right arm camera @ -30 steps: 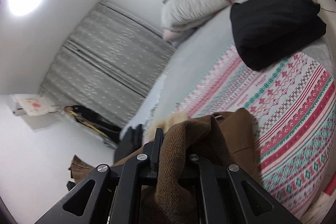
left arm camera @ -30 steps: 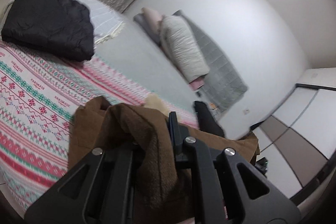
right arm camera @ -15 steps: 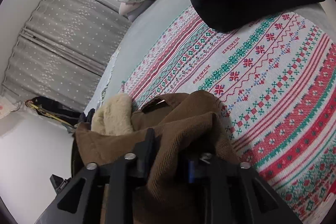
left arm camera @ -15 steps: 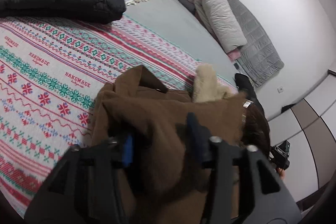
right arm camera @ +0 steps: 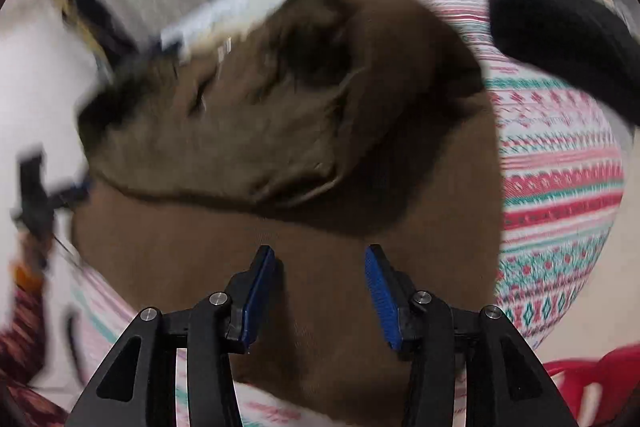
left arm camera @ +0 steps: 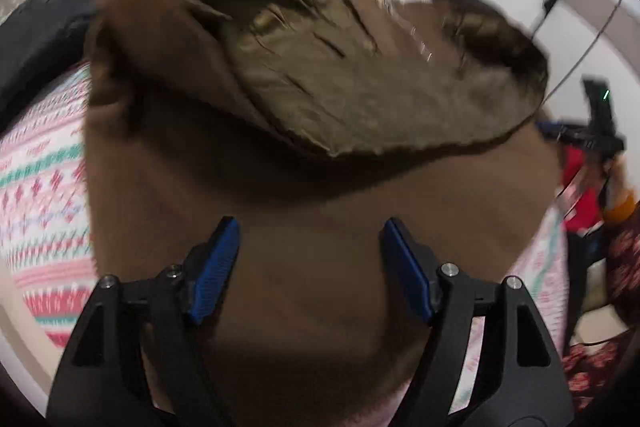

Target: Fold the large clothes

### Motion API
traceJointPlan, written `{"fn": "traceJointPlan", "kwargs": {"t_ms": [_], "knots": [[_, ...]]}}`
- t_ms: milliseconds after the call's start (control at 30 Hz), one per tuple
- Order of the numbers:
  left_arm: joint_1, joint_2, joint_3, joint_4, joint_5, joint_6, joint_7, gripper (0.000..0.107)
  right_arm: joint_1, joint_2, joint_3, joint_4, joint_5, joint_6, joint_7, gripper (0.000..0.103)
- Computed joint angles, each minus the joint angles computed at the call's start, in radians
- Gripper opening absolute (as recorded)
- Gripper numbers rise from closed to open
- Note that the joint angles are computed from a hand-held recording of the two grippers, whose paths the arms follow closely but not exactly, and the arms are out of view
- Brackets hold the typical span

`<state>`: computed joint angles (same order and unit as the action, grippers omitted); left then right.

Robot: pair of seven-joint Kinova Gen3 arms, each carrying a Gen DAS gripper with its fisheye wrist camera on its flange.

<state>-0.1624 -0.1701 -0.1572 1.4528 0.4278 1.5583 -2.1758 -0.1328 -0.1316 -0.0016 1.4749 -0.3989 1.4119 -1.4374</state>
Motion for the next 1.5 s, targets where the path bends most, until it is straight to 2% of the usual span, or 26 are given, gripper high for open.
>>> {"fn": "traceJointPlan", "kwargs": {"t_ms": [67, 100, 167, 267, 367, 467, 533, 567, 667, 733, 800, 833, 867, 900, 933, 967, 1000, 1100, 1167, 1200, 1300, 1367, 1433, 1500], "knots": [[0.014, 0.029, 0.033, -0.02, -0.019, -0.031, 0.028, 0.075, -0.008, 0.037, -0.077, -0.032, 0.081, -0.015, -0.036, 0.048], [0.02, 0.048, 0.046, -0.042, -0.022, -0.04, 0.042, 0.075, -0.023, 0.058, -0.089, -0.049, 0.106, -0.024, -0.054, 0.048], [0.024, 0.085, 0.06, -0.08, -0.019, -0.056, 0.064, 0.075, -0.062, 0.103, -0.08, -0.097, 0.13, -0.038, -0.081, 0.048], [0.008, 0.13, 0.064, -0.115, 0.007, -0.115, 0.115, 0.075, -0.067, 0.16, -0.074, -0.167, 0.132, -0.082, -0.114, 0.048], [-0.038, 0.148, 0.047, -0.147, 0.052, -0.21, 0.211, 0.075, -0.051, 0.196, -0.057, -0.229, 0.133, -0.139, -0.176, 0.048], [-0.093, 0.122, 0.021, -0.126, 0.073, -0.306, 0.297, 0.075, -0.003, 0.194, -0.026, -0.231, 0.114, -0.215, -0.256, 0.048], [-0.124, 0.12, -0.024, -0.122, 0.125, -0.308, 0.291, 0.075, 0.009, 0.193, -0.002, -0.226, 0.115, -0.247, -0.298, 0.049], [-0.135, 0.126, -0.041, -0.131, 0.133, -0.291, 0.276, 0.075, 0.042, 0.189, -0.005, -0.216, 0.096, -0.253, -0.294, 0.054], [-0.164, 0.152, -0.024, -0.154, 0.079, -0.272, 0.264, 0.075, 0.1, 0.181, 0.016, -0.176, 0.036, -0.255, -0.24, 0.067], [-0.18, 0.194, -0.019, -0.182, 0.069, -0.234, 0.282, 0.075, 0.116, 0.197, 0.018, -0.172, 0.032, -0.252, -0.232, 0.067], [-0.191, 0.244, 0.008, -0.215, 0.101, -0.197, 0.315, 0.075, 0.141, 0.206, 0.022, -0.16, -0.01, -0.243, -0.199, 0.067], [-0.207, 0.26, 0.016, -0.223, 0.137, -0.176, 0.316, 0.074, 0.155, 0.223, 0.019, -0.162, -0.045, -0.242, -0.185, 0.067], [-0.216, 0.261, 0.026, -0.219, 0.156, -0.172, 0.319, 0.062, 0.15, 0.236, 0.022, -0.171, -0.064, -0.246, -0.186, 0.067], [-0.243, 0.269, 0.053, -0.223, 0.188, -0.16, 0.319, 0.03, 0.154, 0.239, 0.008, -0.162, -0.075, -0.263, -0.19, 0.066], [-0.252, 0.266, 0.071, -0.216, 0.204, -0.165, 0.327, 0.01, 0.17, 0.241, -0.022, -0.157, -0.083, -0.295, -0.191, 0.051], [-0.243, 0.253, 0.072, -0.206, 0.215, -0.186, 0.339, 0.01, 0.167, 0.245, -0.035, -0.166, -0.074, -0.312, -0.195, 0.015], [-0.22, 0.229, 0.053, -0.194, 0.215, -0.223, 0.334, 0.009, 0.146, 0.244, -0.035, -0.173, -0.049, -0.329, -0.214, 0.012], [-0.146, 0.153, -0.034, -0.129, 0.289, -0.345, 0.254, 0.009, 0.074, 0.197, -0.013, -0.147, 0.043, -0.443, -0.287, 0.011], [-0.147, 0.132, -0.023, -0.105, 0.291, -0.402, 0.233, 0.01, 0.082, 0.169, -0.037, -0.122, 0.069, -0.516, -0.308, 0.011], [-0.168, 0.134, 0.01, -0.098, 0.268, -0.425, 0.23, 0.01, 0.06, 0.171, -0.03, -0.12, 0.107, -0.531, -0.323, 0.011], [-0.14, 0.176, 0.046, -0.089, 0.151, -0.465, 0.276, 0.011, 0.023, 0.215, -0.039, -0.144, 0.206, -0.515, -0.379, 0.011], [-0.088, 0.218, 0.033, -0.083, 0.07, -0.477, 0.304, 0.013, -0.004, 0.259, -0.044, -0.166, 0.267, -0.472, -0.412, 0.012], [-0.107, 0.246, 0.075, -0.083, 0.008, -0.468, 0.345, 0.018, -0.022, 0.293, -0.046, -0.17, 0.308, -0.432, -0.42, 0.016], [-0.099, 0.254, 0.075, -0.098, -0.037, -0.459, 0.402, 0.028, -0.02, 0.326, -0.043, -0.18, 0.305, -0.387, -0.424, 0.021]]}}
